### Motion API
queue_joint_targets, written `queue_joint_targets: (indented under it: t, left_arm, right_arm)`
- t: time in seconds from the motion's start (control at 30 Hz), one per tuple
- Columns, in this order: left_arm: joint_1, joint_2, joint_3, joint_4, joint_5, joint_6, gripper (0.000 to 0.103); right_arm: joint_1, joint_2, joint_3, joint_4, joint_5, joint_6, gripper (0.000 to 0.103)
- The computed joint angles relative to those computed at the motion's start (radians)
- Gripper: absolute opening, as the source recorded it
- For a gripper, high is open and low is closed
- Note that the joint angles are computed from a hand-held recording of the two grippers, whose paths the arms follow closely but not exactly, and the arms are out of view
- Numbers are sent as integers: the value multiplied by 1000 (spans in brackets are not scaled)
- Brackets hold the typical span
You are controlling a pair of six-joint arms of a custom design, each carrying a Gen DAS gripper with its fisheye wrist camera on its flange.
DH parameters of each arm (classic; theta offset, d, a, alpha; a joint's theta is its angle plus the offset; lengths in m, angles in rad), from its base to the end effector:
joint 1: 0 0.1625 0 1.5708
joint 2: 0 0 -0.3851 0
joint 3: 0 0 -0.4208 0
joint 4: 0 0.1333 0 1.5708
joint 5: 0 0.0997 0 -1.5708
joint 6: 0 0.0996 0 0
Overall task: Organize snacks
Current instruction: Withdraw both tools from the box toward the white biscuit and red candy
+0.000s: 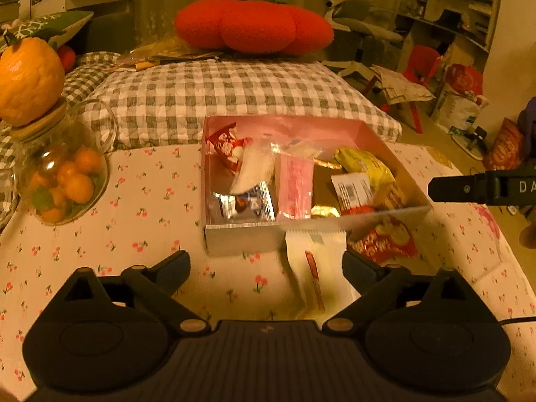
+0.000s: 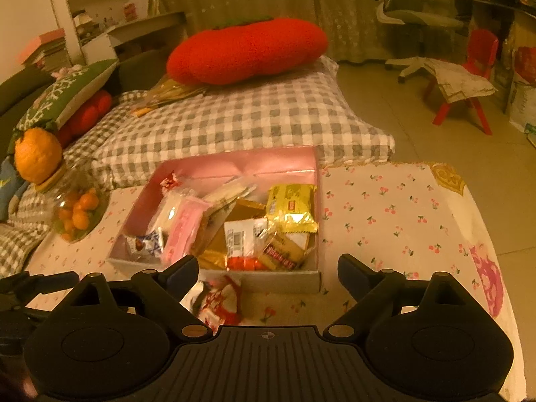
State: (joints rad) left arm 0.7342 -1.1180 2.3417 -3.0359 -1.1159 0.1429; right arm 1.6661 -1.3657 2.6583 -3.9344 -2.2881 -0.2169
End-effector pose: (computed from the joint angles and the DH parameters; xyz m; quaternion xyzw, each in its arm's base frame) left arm -0.2005 -0.4194 0.0500 0.4310 0.8662 -0.1864 0.1706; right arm 0.0968 -0.2998 0.1864 -0.0517 -0.8233 0.4586 0.3303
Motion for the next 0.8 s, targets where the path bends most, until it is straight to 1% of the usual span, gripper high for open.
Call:
queue_joint_targets:
  t: [0.13,0.23,0.3,0.43,0.53,0.6,0.67,0.8]
  left_arm:
    - [-1,-29,26,15,-7,-8,100]
    - [-3,-41,42,8,-9,-11,100]
    - [-5,-43,51,-4,-4,-3,102]
    - [3,-47,72,-33,-12,14,102]
    - [4,-44,88,-54,-21,38,102]
    - [6,-39,97,-66,-27,42,102]
    - [7,-33,104,-69,-29,37,102]
    - [-3,-9,107,-76,-13,43,102]
  right_arm:
    - [34,28,5,-22,-29,-13,93]
    - [47,55,15,-68,-22,-30,93]
    - [52,81,24,-116,-12,-47,97]
    - [60,156,31,-236,-13,-112,98]
    - [69,228,27,-347,-35,-185,98]
    - [70,260,27,-395,-42,-215,99]
    - [59,291,32,-443,-32,-243,100]
    - [51,342,31,-487,-42,-303,100]
